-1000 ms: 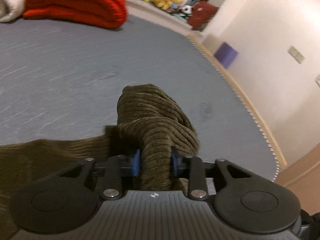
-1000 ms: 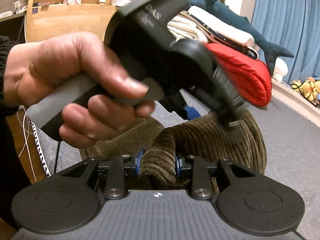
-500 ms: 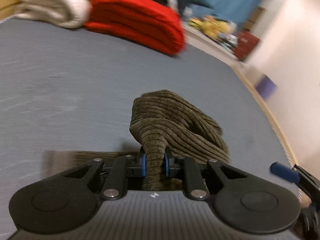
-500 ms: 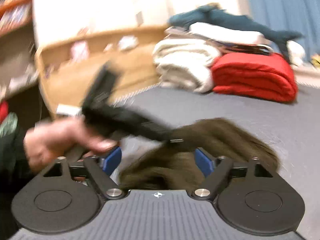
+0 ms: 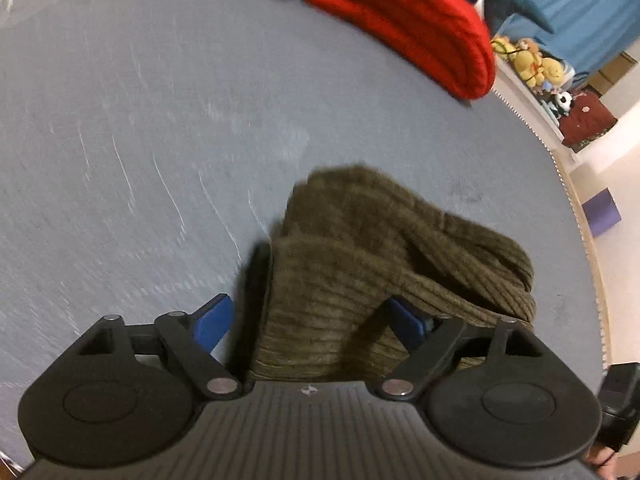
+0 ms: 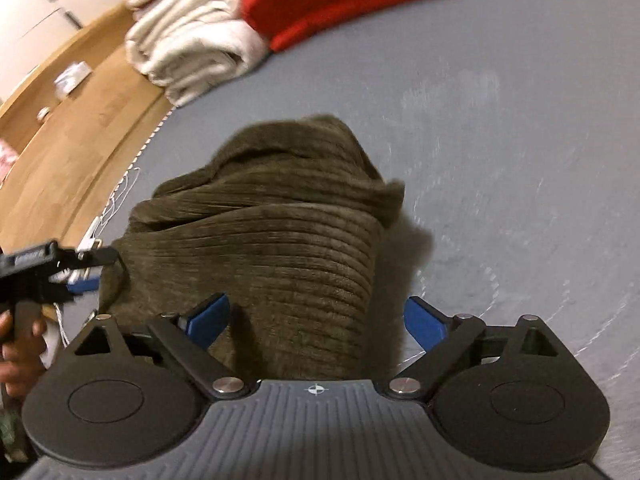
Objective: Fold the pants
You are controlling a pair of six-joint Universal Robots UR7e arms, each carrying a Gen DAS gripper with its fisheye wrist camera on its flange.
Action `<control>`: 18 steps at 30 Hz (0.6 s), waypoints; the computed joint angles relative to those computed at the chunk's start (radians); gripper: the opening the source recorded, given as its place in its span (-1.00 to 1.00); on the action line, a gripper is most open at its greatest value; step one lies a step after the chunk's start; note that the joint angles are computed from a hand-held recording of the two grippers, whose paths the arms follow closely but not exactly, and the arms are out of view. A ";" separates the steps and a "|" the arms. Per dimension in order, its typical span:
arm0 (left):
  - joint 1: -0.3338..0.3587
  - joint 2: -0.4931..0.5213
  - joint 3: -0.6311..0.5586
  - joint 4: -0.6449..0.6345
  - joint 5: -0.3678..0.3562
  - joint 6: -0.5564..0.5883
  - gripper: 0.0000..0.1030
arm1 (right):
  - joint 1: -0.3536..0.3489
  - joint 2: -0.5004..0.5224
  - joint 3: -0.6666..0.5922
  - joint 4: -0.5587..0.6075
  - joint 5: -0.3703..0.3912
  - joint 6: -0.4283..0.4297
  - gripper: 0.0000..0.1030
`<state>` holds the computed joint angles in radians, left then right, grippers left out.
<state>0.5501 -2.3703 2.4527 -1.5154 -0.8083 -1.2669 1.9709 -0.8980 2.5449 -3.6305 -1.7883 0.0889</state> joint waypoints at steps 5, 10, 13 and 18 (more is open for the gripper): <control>0.196 0.036 0.079 -0.340 -0.111 0.205 0.83 | -0.057 0.059 -0.035 -0.006 0.071 0.056 0.88; 0.174 0.071 0.108 -0.356 -0.098 0.242 0.74 | -0.050 0.062 -0.050 -0.004 0.118 0.035 0.17; 0.129 0.076 0.112 -0.369 -0.086 0.214 0.35 | -0.031 0.035 -0.043 -0.010 0.118 0.027 -0.27; 0.096 0.188 0.137 -0.610 -0.160 0.331 0.04 | 0.030 -0.072 -0.003 -0.064 0.077 0.006 -0.35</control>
<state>0.6465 -2.1821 2.5898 -2.1256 -0.9679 -0.9359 2.0007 -0.9703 2.5417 -3.6942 -1.7109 0.0947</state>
